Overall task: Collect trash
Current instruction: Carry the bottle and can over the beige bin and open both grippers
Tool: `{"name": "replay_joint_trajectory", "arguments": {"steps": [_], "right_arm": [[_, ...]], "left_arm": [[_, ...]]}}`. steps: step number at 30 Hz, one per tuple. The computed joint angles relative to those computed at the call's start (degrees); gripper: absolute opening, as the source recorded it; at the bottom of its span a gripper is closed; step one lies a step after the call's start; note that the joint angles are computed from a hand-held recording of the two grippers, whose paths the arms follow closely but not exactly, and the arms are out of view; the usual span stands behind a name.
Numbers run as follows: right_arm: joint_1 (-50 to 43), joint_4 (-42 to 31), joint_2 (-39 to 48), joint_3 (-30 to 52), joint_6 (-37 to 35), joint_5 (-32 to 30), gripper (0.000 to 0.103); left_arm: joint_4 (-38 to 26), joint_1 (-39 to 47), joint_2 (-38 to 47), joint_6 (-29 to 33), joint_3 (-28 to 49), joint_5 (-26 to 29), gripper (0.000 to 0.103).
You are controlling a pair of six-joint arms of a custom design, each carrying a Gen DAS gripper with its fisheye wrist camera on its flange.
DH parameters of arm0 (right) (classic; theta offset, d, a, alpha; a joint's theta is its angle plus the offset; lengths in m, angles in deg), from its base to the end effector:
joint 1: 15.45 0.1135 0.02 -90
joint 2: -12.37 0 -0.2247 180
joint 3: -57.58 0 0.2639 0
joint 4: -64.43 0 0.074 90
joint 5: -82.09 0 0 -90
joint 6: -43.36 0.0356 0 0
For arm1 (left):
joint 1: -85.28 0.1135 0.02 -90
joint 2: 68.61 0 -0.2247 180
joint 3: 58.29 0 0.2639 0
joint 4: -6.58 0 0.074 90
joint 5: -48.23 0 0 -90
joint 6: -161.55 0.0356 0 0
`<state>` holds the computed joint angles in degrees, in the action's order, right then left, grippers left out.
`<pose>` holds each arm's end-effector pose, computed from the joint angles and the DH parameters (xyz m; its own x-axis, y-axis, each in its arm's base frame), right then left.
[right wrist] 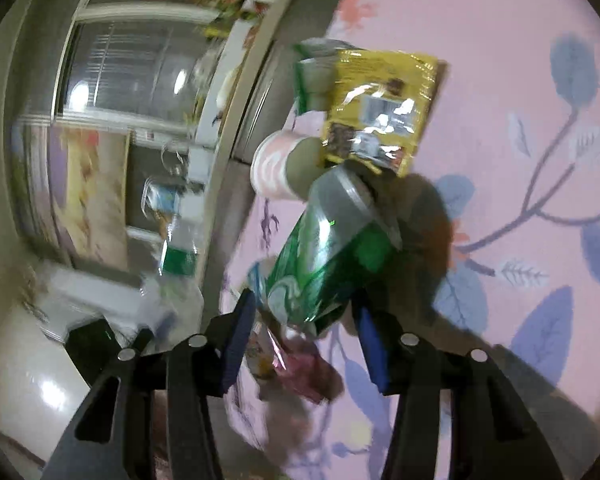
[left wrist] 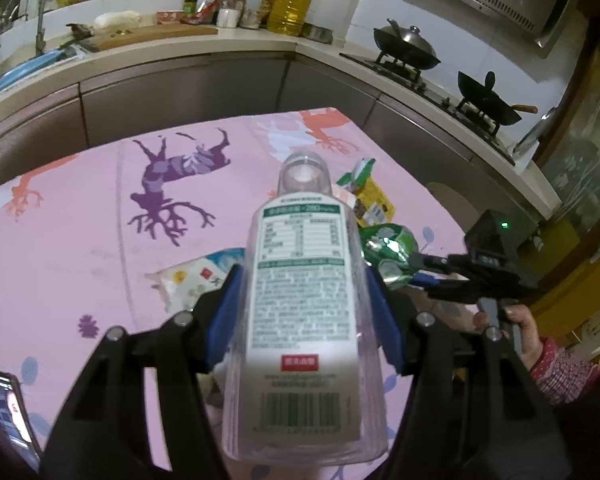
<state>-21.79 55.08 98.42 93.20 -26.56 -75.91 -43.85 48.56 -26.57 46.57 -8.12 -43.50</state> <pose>0.2189 0.0089 0.0588 -0.9517 0.2351 -0.1977 -0.1019 0.3653 0.9253 0.1573 -0.1160 0.2275 -0.7338 0.0208 -0.6790 0.2977 0.9083 -0.2939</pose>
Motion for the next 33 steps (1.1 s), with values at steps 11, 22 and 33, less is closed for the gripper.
{"name": "replay_joint_trajectory", "arguments": {"steps": [11,22,33], "right_arm": [[-7.2,-26.6,-12.5,3.2,-20.8,-8.2,0.007],[-19.4,-54.7,-0.3,15.8,-52.0,-8.6,0.007],[-35.5,-70.4,11.9,35.2,-67.8,-8.0,0.007]], "left_arm": [[5.0,-4.5,6.6,-2.8,3.7,0.4,0.058],[10.1,-12.0,31.4,-0.5,23.2,-1.0,0.058],[6.5,-12.1,56.6,3.9,49.8,5.7,0.058]]}}
